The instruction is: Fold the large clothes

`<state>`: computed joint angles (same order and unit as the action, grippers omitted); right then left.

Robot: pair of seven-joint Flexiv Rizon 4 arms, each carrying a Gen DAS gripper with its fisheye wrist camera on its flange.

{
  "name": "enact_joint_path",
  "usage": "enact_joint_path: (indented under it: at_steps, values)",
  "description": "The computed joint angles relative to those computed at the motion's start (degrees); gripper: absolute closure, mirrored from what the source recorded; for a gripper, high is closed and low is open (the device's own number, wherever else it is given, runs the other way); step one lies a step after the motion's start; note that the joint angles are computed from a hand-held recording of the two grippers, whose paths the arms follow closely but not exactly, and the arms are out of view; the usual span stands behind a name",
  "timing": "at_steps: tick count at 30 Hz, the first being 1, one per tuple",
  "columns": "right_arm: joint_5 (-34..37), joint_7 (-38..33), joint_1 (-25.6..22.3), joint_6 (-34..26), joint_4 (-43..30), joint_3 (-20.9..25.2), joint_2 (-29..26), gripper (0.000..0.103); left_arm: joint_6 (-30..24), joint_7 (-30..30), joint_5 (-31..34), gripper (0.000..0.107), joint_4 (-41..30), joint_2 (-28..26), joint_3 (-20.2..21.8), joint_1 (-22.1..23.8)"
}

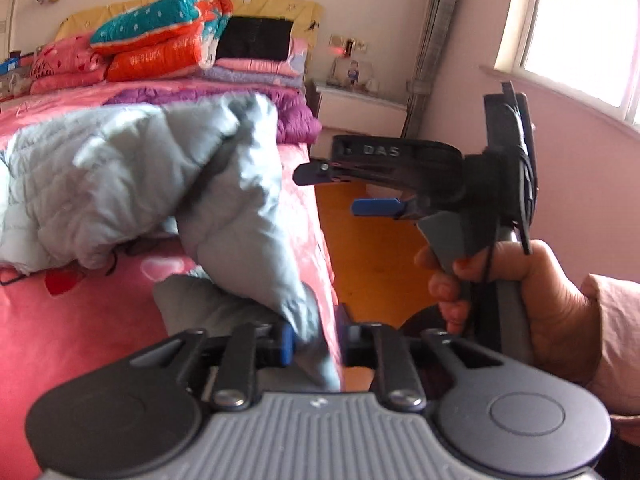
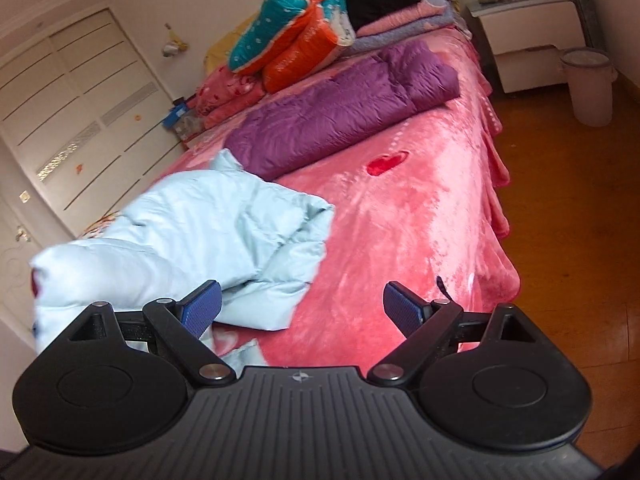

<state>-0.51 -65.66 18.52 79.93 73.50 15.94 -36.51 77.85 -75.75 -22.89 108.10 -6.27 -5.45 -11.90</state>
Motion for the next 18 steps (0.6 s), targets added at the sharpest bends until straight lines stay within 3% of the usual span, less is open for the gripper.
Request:
enact_joint_path:
  at_steps: [3, 6, 8, 10, 12, 15, 18]
  values:
    - [0.51, -2.44, -0.98, 0.00, -0.41, 2.15, 0.70, 0.000, 3.01, 3.55, -4.28, 0.052, 1.73, 0.95, -1.04, 0.23]
    - [-0.07, -5.60, -0.58, 0.87, -0.72, 2.88, 1.71, 0.000, 6.58, 7.89, -8.94, 0.038, 3.41, 1.92, -1.62, 0.00]
    - [-0.61, -9.04, -0.64, 1.65, -1.40, 4.26, 2.09, 0.000, 9.39, 7.41, -9.01, 0.033, 4.91, 3.00, -0.95, -0.47]
    - [-1.97, -13.56, -0.24, 2.13, -1.72, 5.34, 2.59, 0.000, 10.59, 3.55, -6.14, 0.033, 5.22, 3.60, 0.74, -0.27]
    - [-5.27, -17.19, 2.29, 2.64, -0.82, 3.13, 3.68, 0.000, 11.82, -2.09, -1.86, 0.031, 6.02, 4.46, 2.66, 0.38]
    - [-13.79, -20.35, 9.07, 6.79, 3.83, -5.08, 5.96, 0.000, 10.61, -19.28, 14.22, 0.029, 4.43, 4.95, 6.72, 2.78]
    - [-24.89, -21.62, 16.86, 10.21, 7.85, -15.60, 6.67, 0.000, 7.93, -29.94, 22.08, 0.029, 4.38, 7.19, 8.11, 6.08]
